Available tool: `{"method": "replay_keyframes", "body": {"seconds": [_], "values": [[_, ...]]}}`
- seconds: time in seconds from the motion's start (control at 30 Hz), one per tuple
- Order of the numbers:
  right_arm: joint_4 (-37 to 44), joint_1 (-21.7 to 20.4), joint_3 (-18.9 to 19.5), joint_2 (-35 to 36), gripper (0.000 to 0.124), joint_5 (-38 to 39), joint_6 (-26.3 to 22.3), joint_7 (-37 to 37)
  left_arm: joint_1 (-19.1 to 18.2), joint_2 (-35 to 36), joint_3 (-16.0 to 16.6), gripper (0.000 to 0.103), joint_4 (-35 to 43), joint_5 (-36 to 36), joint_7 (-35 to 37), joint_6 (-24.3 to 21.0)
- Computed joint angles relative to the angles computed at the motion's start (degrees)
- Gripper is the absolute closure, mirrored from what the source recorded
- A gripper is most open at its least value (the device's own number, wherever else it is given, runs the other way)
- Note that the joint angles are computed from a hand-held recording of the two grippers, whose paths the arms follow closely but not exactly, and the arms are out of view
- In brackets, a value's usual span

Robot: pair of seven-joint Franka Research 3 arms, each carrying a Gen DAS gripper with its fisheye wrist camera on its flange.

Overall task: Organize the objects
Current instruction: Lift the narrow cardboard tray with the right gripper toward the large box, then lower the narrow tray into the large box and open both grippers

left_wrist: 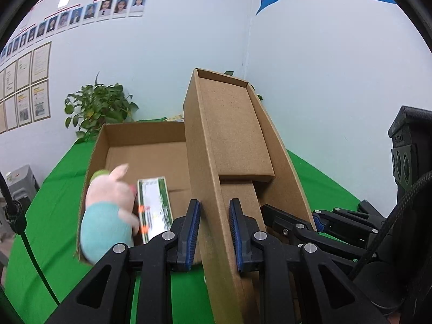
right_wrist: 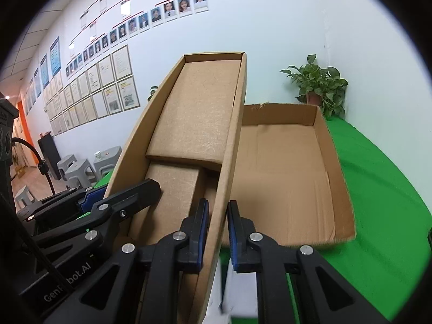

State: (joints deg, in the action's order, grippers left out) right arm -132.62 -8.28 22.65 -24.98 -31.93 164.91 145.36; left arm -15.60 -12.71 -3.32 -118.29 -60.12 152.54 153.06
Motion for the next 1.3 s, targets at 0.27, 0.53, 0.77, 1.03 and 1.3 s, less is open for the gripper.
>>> {"method": "replay_keyframes", "body": {"seconds": [0.27, 0.53, 0.77, 1.03, 1.3], "values": [[6.28, 1.30, -3.71, 8.12, 0.111, -3.10, -1.11, -1.16, 3.53, 11.45, -3.68, 0.084, 11.84, 6.73, -6.39, -1.91], [13.57, 7.36, -10.67, 18.27, 0.112, -2.53, -3.84, -5.08, 7.64, 25.39, -8.04, 0.084, 24.74, 18.06, -17.85, -5.81], [14.45, 12.32, -16.23, 23.22, 0.114, 1.26, -2.56, -7.85, 8.57, 33.50, -9.91, 0.084, 31.02, 30.13, -27.22, -8.25], [13.45, 16.54, -20.00, 23.61, 0.115, 1.21, -2.91, -5.32, 12.82, 35.64, -14.76, 0.080, 31.81, 32.89, -29.21, -8.04], [15.93, 18.28, -20.55, 25.29, 0.119, -1.56, -6.72, -1.37, 17.11, 29.93, -16.79, 0.069, 26.56, 26.10, -24.19, -6.94]]}}
